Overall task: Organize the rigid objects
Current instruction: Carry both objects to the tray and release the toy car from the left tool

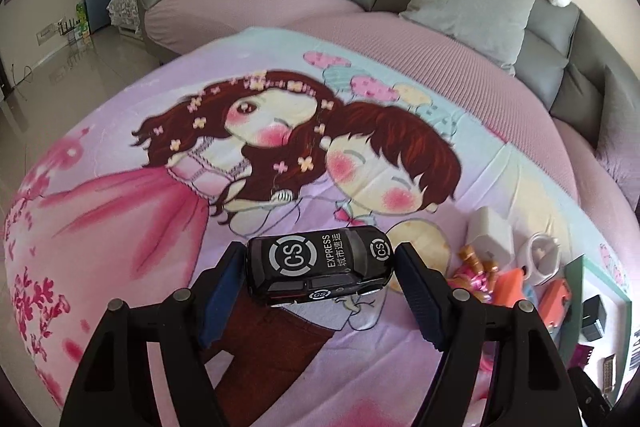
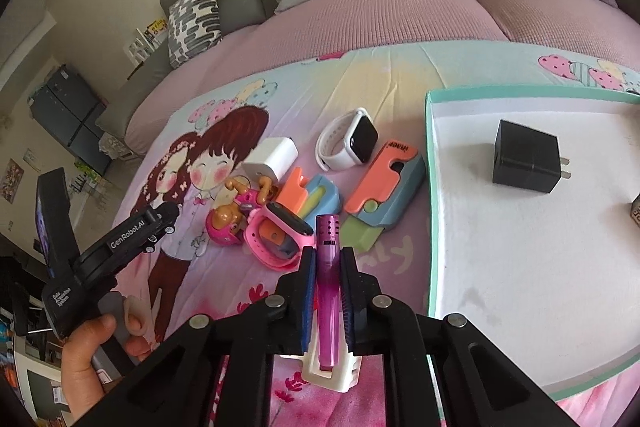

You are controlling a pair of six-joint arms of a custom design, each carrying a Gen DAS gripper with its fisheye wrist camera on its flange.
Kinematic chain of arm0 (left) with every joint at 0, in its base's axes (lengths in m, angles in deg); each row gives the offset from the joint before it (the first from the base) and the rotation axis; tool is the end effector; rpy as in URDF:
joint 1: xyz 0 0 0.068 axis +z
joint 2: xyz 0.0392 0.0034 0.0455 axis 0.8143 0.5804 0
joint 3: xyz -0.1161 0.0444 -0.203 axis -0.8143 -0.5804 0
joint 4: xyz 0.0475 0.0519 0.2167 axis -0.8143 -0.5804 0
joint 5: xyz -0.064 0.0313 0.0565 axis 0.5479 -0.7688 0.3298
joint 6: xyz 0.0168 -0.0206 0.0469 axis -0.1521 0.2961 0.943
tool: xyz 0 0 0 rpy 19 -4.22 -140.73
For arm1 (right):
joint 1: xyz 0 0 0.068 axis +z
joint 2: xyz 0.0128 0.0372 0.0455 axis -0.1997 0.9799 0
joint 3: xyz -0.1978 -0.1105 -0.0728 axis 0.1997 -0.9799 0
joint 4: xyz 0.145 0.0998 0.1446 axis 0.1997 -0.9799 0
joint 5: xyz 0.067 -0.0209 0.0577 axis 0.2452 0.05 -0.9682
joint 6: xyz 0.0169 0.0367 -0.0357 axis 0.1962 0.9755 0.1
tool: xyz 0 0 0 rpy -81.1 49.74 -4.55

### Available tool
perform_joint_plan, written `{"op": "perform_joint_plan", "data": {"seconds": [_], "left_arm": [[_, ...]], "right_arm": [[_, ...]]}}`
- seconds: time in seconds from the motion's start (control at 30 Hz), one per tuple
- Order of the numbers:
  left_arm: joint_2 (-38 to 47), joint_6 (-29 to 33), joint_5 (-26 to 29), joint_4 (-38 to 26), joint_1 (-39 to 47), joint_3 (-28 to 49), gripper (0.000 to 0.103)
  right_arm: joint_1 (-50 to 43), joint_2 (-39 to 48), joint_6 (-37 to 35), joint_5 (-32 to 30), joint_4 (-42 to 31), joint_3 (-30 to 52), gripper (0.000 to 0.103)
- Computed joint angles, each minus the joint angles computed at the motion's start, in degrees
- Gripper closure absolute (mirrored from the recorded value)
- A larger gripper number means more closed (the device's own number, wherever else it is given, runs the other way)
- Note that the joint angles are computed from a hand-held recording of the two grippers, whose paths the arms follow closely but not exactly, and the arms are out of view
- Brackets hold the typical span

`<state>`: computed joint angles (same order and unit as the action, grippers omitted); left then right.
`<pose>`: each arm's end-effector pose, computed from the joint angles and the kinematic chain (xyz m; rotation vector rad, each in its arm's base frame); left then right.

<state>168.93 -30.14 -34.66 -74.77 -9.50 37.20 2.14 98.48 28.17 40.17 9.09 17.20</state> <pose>0.1251 -0.2074 0.0979 -1.0248 2.2645 0.1631 0.1943 0.0635 0.1101 -0.4415 2.5282 0.6907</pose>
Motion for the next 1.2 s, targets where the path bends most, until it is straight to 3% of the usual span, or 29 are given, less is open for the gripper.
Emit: {"op": "perform_joint_plan", "data": {"seconds": [0.13, 0.47, 0.6, 0.77, 1.03, 1.2], "left_arm": [[-0.8, -2.1, -3.6, -6.9, -2.5, 4.4, 0.026], [3.4, 2.9, -8.6, -13.9, -4.6, 17.8, 0.026], [6.7, 9.8, -8.4, -10.3, -4.2, 22.8, 0.026], [13.9, 19.2, -9.0, -9.5, -4.3, 34.5, 0.026], [28.2, 34.8, -7.0, -8.6, -4.7, 57.3, 0.026], [38.4, 41.2, -4.5, -10.7, -5.0, 73.4, 0.026]], "right_arm": [[-3.4, -7.5, -0.3, -2.8, -2.8, -1.0, 0.091], [-14.0, -14.1, -2.4, -7.8, -7.8, 0.6, 0.091], [-19.6, -13.0, -4.9, -8.1, -8.8, 2.1, 0.091], [-28.7, -9.5, -8.6, -7.2, -9.3, 4.6, 0.091], [-40.5, -3.2, -12.5, -5.6, -9.6, 9.4, 0.090], [-44.9, -1.2, -13.7, -3.9, -8.9, 10.8, 0.090]]}}
